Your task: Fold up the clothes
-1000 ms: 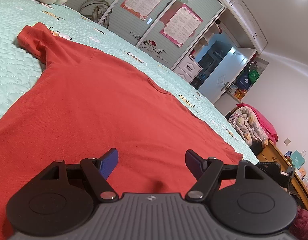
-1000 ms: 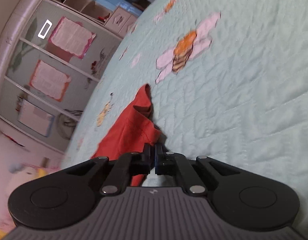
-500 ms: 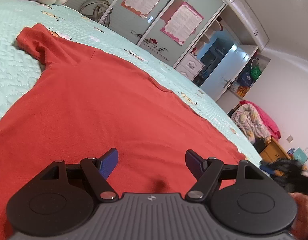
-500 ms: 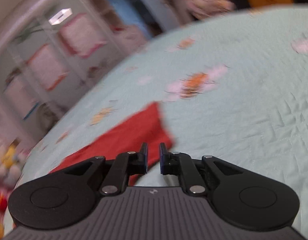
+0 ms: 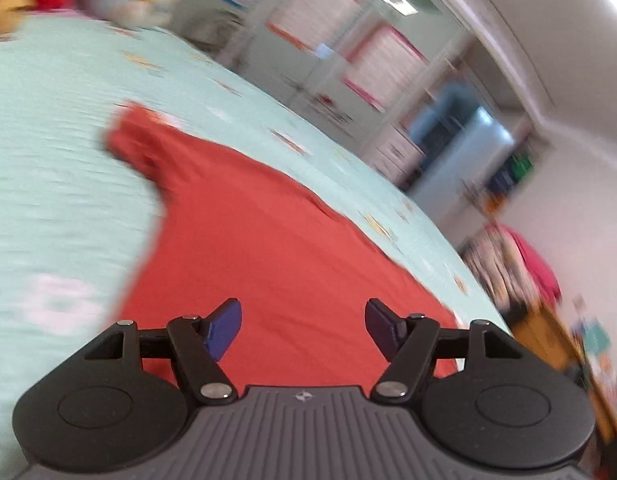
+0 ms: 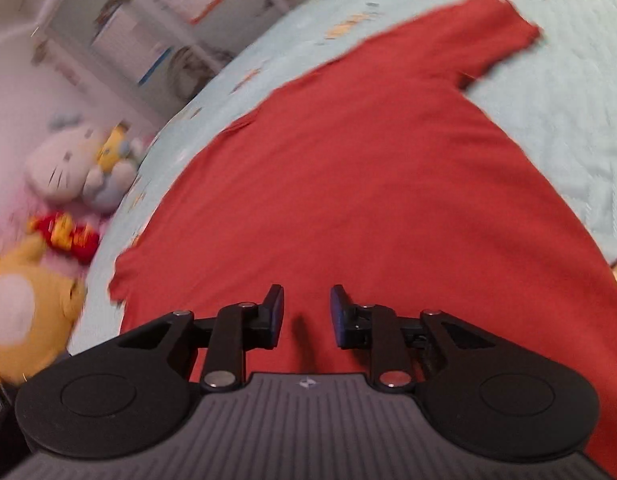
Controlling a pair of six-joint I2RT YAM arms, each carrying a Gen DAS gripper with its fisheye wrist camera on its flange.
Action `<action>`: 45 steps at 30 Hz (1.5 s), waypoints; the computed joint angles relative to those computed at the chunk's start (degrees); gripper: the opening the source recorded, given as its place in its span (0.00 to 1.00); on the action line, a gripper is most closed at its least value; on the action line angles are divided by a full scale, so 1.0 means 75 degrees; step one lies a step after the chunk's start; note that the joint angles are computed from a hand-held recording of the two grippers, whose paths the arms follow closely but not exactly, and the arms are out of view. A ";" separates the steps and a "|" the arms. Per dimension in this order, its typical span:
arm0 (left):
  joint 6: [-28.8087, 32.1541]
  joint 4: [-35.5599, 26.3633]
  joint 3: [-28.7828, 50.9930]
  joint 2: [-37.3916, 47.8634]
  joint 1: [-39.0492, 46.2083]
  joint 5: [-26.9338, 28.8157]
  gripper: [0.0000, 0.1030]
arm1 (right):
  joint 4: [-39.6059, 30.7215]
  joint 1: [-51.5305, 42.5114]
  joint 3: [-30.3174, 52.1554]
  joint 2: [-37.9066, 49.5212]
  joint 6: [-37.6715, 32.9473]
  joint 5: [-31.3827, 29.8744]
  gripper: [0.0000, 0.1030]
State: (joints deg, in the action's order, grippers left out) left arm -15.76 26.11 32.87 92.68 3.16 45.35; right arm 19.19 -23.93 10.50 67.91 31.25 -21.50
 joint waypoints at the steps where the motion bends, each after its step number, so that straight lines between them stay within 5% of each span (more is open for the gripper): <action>1: -0.0047 -0.0233 0.0168 0.0124 0.0254 -0.0028 0.69 | -0.0191 0.0421 -0.0014 -0.0378 0.0002 0.0262 0.26; 5: -0.0016 -0.0924 0.0916 0.0919 0.0994 0.0433 0.69 | -0.0418 0.2052 0.0454 -0.0497 0.0212 0.1164 0.23; 12: 0.0870 -0.1143 0.1277 0.1799 0.1063 0.0836 0.70 | 0.0777 0.2902 0.1828 0.1807 0.0989 0.1729 0.23; 20: 0.1610 0.0762 0.0302 0.1915 0.0677 -0.0126 0.65 | 0.0932 0.2488 0.5287 0.5358 0.0890 0.1506 0.17; 26: 0.1428 0.1168 0.0394 0.2255 0.0728 0.0066 0.67 | 0.0326 0.2548 0.8220 0.7378 0.0709 0.2752 0.19; 29: 0.1341 0.1215 0.0451 0.2334 0.0767 0.0188 0.68 | -0.0067 0.2297 0.9065 0.7794 0.0500 0.2568 0.20; 31: 0.1323 0.1253 0.0458 0.2355 0.0773 0.0230 0.68 | -0.0120 0.2164 0.9185 0.7830 0.0711 0.2469 0.20; 35: 0.1317 0.1324 0.0471 0.2372 0.0699 0.0172 0.70 | 0.1335 0.1972 0.8148 0.7732 0.1793 0.1373 0.21; 38: 0.1286 0.1335 0.0477 0.2375 0.0705 0.0192 0.70 | 0.2306 0.2013 0.7613 0.8114 0.1431 0.1111 0.39; 41: 0.1150 0.1215 0.0455 0.2216 0.0708 0.0119 0.69 | 0.4389 0.1928 0.6896 0.8652 0.1585 0.0916 0.36; 45: 0.0868 0.0588 0.0243 0.1199 0.0616 -0.0187 0.67 | 0.4843 0.1852 0.6752 0.8739 0.1660 0.0690 0.35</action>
State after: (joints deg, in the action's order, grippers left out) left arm -9.24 30.53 34.69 101.68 7.78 43.96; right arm 55.52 -10.04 61.15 133.45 43.70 -16.33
